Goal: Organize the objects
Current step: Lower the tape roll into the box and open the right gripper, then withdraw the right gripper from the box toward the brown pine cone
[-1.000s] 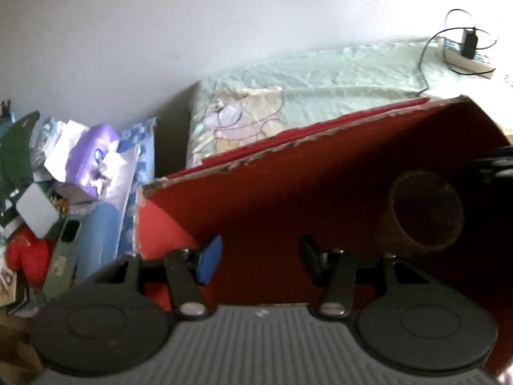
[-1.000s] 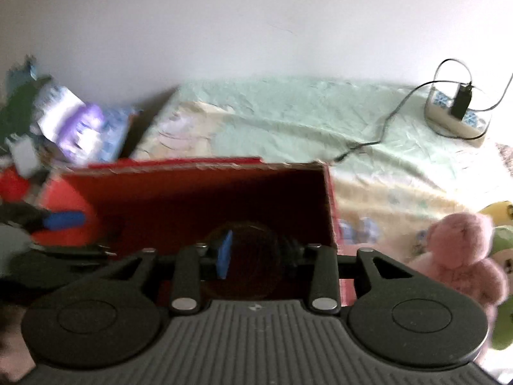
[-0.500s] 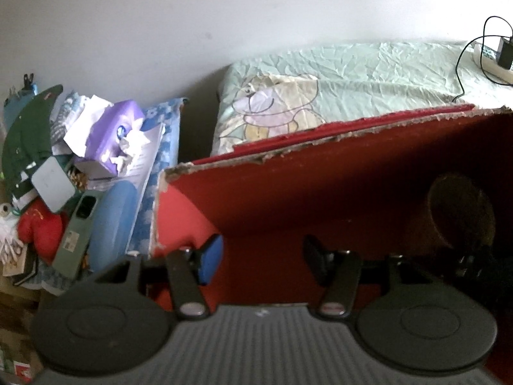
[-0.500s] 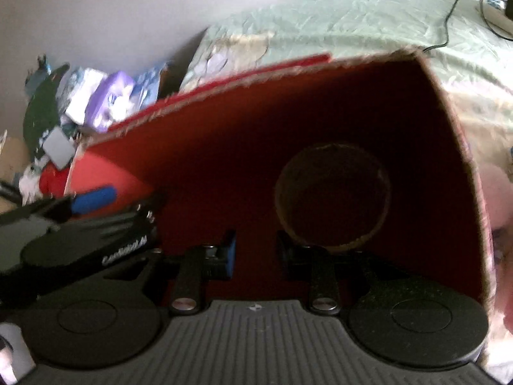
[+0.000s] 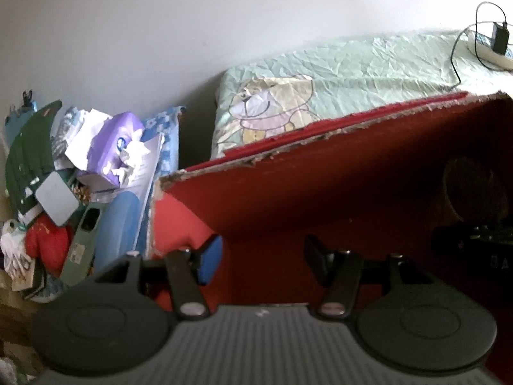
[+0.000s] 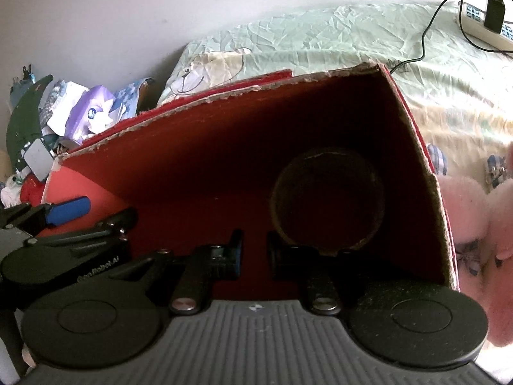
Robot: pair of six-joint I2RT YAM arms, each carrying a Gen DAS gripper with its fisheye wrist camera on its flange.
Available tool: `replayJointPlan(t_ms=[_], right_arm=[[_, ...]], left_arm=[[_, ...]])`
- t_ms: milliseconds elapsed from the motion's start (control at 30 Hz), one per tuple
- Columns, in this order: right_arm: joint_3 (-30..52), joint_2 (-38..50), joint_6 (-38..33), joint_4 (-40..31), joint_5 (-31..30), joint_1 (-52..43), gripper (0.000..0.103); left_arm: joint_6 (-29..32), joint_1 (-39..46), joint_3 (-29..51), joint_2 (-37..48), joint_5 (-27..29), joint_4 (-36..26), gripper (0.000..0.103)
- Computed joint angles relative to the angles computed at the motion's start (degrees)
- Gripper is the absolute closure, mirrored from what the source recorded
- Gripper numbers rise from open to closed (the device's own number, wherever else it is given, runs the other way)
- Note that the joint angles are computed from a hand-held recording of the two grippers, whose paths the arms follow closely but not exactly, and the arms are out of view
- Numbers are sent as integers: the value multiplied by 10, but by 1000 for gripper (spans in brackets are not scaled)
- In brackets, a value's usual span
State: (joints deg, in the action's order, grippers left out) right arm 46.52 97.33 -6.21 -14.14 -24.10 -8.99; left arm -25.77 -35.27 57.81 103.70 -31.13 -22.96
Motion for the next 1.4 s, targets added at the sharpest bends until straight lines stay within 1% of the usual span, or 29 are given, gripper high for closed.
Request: replayJointPlan(t_ms=[167, 333, 433, 533, 900, 1000, 1067, 1167, 1333, 1400], right_arm=[[14, 10, 1, -23, 5, -1, 86], [8, 5, 3, -27, 14, -1, 86], [2, -2, 7, -30, 17, -2, 80], [0, -3, 16, -32, 12, -7, 80], [-38, -33, 14, 21, -2, -10, 80], [-72, -65, 16, 61, -6, -14, 80], [-93, -96, 16, 81, 8, -11, 79], [-107, -133, 2, 65, -17, -26, 79], [-148, -210, -18, 54, -21, -46, 78], [-163, -233, -32, 46, -41, -69, 78]], left_arm=[[16, -3, 2, 3, 5, -1, 42], [25, -7, -5, -2, 7, 8, 42], [38, -8, -13, -8, 13, 22, 42], [52, -10, -21, -13, 16, 35, 42], [68, -15, -35, -24, 22, 57, 42], [68, -18, -40, -26, 16, 64, 42], [67, -20, -44, -28, 10, 69, 42], [67, -19, -47, -31, 9, 72, 42], [76, -22, -58, -39, 5, 87, 42], [76, -24, -64, -44, 2, 94, 42]])
